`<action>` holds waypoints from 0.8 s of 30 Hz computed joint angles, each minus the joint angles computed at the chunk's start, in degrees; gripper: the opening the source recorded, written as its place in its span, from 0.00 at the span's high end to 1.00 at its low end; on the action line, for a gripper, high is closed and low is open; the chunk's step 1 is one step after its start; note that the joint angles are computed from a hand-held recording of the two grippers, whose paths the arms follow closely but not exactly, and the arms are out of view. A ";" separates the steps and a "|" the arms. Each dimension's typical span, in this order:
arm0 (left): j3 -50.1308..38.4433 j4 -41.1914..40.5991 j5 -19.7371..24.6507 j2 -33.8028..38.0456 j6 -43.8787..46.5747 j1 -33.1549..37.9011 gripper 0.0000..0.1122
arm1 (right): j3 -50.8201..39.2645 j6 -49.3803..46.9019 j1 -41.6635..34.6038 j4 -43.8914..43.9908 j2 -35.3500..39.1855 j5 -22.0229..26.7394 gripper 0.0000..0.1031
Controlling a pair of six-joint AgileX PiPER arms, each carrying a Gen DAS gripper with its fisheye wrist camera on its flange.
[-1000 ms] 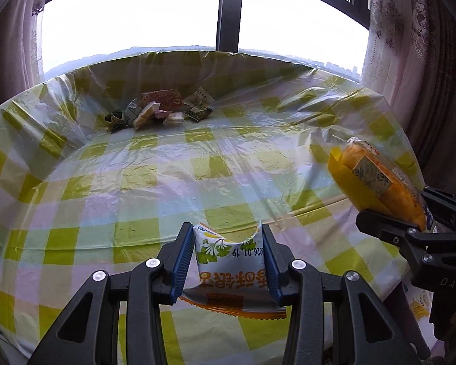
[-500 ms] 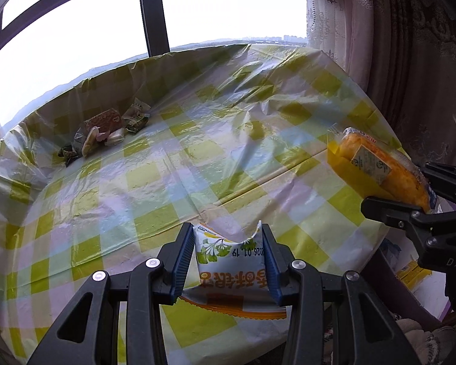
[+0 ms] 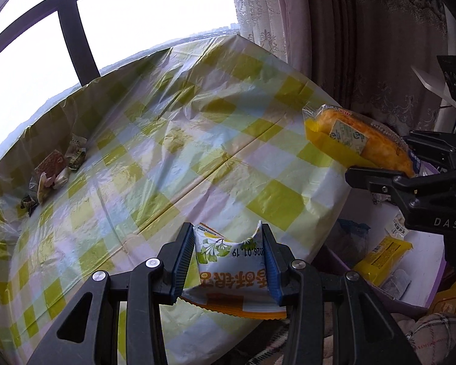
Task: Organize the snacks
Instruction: 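Carry the cake pack and biscuit bag over the white box with both grippers, then open both grippers to release the snacks into the box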
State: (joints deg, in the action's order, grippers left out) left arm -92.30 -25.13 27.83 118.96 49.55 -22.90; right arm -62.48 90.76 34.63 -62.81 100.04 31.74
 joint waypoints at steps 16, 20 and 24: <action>-10.63 -4.22 16.70 4.17 4.76 -10.50 0.61 | 16.68 0.92 -2.88 3.26 -14.63 11.78 0.48; -10.98 -7.52 19.45 4.79 8.14 -11.83 0.61 | 17.66 -1.90 -3.75 7.04 -15.59 15.22 0.48; -13.36 -15.56 25.40 7.21 13.18 -10.28 0.54 | 17.68 -3.67 -6.47 10.40 -15.56 16.26 0.45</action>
State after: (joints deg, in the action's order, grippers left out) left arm -105.66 -40.69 53.23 126.17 62.73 -33.18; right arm -44.80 87.09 28.15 -52.41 84.48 48.00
